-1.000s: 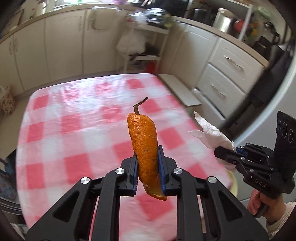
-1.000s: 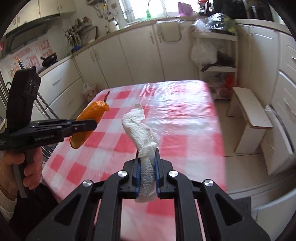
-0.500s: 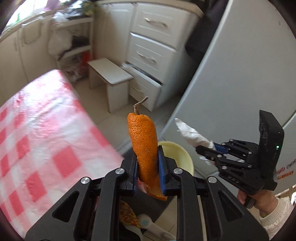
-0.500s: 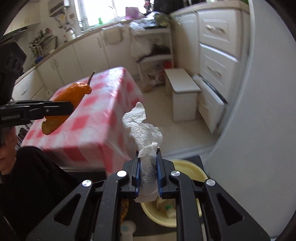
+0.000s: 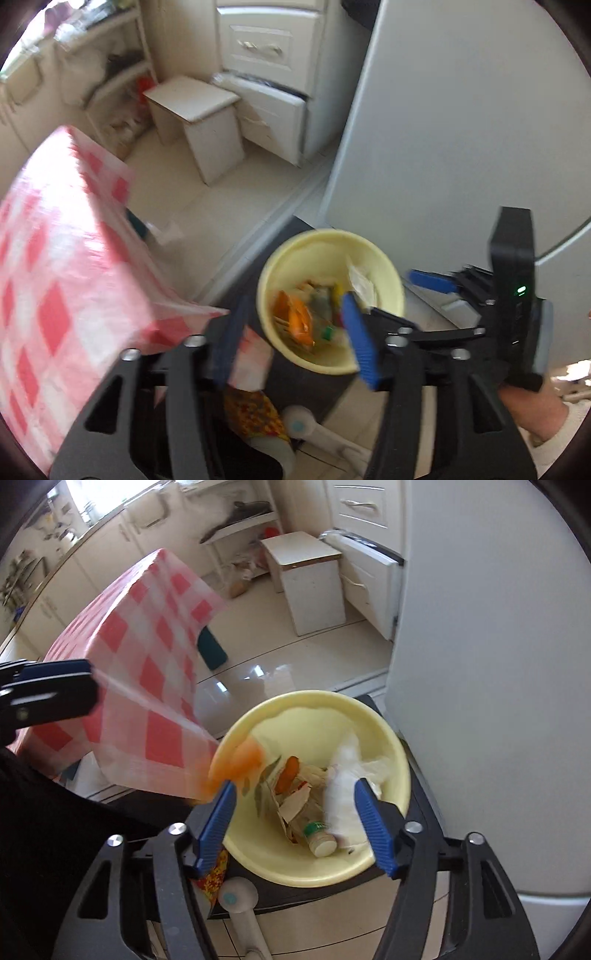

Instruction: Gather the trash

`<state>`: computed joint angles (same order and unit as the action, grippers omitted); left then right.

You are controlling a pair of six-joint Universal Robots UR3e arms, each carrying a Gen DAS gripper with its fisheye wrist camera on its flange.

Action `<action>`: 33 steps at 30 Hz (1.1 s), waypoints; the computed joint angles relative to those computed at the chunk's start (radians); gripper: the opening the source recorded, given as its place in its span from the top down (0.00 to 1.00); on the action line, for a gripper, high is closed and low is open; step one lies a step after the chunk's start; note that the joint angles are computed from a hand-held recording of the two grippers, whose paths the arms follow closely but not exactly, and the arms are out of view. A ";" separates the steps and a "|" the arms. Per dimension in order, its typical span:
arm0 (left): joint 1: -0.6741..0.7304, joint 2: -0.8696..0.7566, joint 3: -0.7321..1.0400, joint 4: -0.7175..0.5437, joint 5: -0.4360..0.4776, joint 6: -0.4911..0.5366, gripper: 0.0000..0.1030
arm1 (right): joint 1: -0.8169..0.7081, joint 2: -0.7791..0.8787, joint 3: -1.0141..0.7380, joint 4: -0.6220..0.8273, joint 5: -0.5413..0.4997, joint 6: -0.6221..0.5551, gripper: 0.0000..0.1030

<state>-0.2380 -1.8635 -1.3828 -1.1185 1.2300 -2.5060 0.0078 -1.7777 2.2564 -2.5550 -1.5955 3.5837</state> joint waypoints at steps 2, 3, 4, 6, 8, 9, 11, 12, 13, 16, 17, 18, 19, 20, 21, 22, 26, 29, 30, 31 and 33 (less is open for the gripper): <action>0.026 0.043 -0.053 0.070 -0.012 -0.008 0.39 | -0.004 -0.046 0.018 0.009 -0.001 0.026 0.34; 0.042 0.050 -0.060 0.088 -0.020 -0.008 0.37 | -0.001 -0.059 0.008 0.015 -0.006 0.039 0.32; 0.063 0.084 -0.098 0.134 -0.031 -0.021 0.33 | 0.010 -0.049 -0.011 0.009 -0.017 0.051 0.31; 0.111 0.133 -0.139 0.188 -0.057 -0.028 0.26 | 0.050 -0.048 -0.049 0.003 -0.053 0.075 0.27; 0.150 0.165 -0.160 0.222 -0.080 -0.043 0.21 | 0.102 -0.053 -0.070 -0.019 -0.091 0.099 0.23; 0.183 0.196 -0.176 0.230 -0.103 -0.047 0.21 | 0.144 -0.026 -0.119 -0.027 -0.127 0.117 0.20; 0.235 0.233 -0.190 0.243 -0.135 -0.057 0.18 | 0.193 0.005 -0.174 -0.055 -0.169 0.131 0.18; 0.262 0.254 -0.199 0.245 -0.149 -0.056 0.17 | 0.224 0.031 -0.216 -0.065 -0.193 0.144 0.17; 0.300 0.285 -0.216 0.251 -0.168 -0.052 0.15 | 0.259 0.061 -0.265 -0.073 -0.223 0.159 0.16; 0.407 0.356 -0.256 0.264 -0.219 -0.034 0.12 | 0.358 0.152 -0.410 -0.082 -0.319 0.190 0.11; 0.449 0.379 -0.269 0.264 -0.238 -0.027 0.10 | 0.384 0.181 -0.456 -0.082 -0.345 0.194 0.10; 0.498 0.400 -0.278 0.255 -0.262 -0.016 0.10 | 0.411 0.213 -0.505 -0.081 -0.373 0.199 0.10; 0.536 0.416 -0.282 0.240 -0.281 -0.006 0.09 | 0.447 0.250 -0.563 -0.077 -0.407 0.206 0.09; 0.588 0.435 -0.287 0.227 -0.305 0.006 0.09 | 0.476 0.283 -0.615 -0.072 -0.432 0.207 0.09; 0.630 0.448 -0.288 0.219 -0.321 0.013 0.09 | 0.513 0.328 -0.686 -0.063 -0.460 0.201 0.08; 0.671 0.459 -0.292 0.217 -0.334 0.019 0.08 | 0.533 0.363 -0.734 -0.064 -0.478 0.187 0.08; 0.835 0.501 -0.285 0.175 -0.389 0.054 0.07 | 0.654 0.522 -0.980 -0.047 -0.616 0.121 0.07; 0.965 0.539 -0.276 0.150 -0.451 0.080 0.07 | 0.728 0.628 -1.140 -0.052 -0.709 0.057 0.07; 1.010 0.552 -0.273 0.139 -0.476 0.089 0.07 | 0.752 0.658 -1.187 -0.059 -0.737 0.031 0.07; 1.049 0.562 -0.268 0.121 -0.501 0.103 0.07 | 0.761 0.684 -1.229 -0.058 -0.747 0.012 0.07; 1.121 0.580 -0.257 0.082 -0.555 0.129 0.07 | 0.782 0.724 -1.299 -0.059 -0.762 -0.024 0.07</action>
<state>0.8828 -1.2835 -1.6403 -1.0361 0.6750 -2.3774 0.7900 -1.0539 0.9576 -2.6139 -2.3575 3.5594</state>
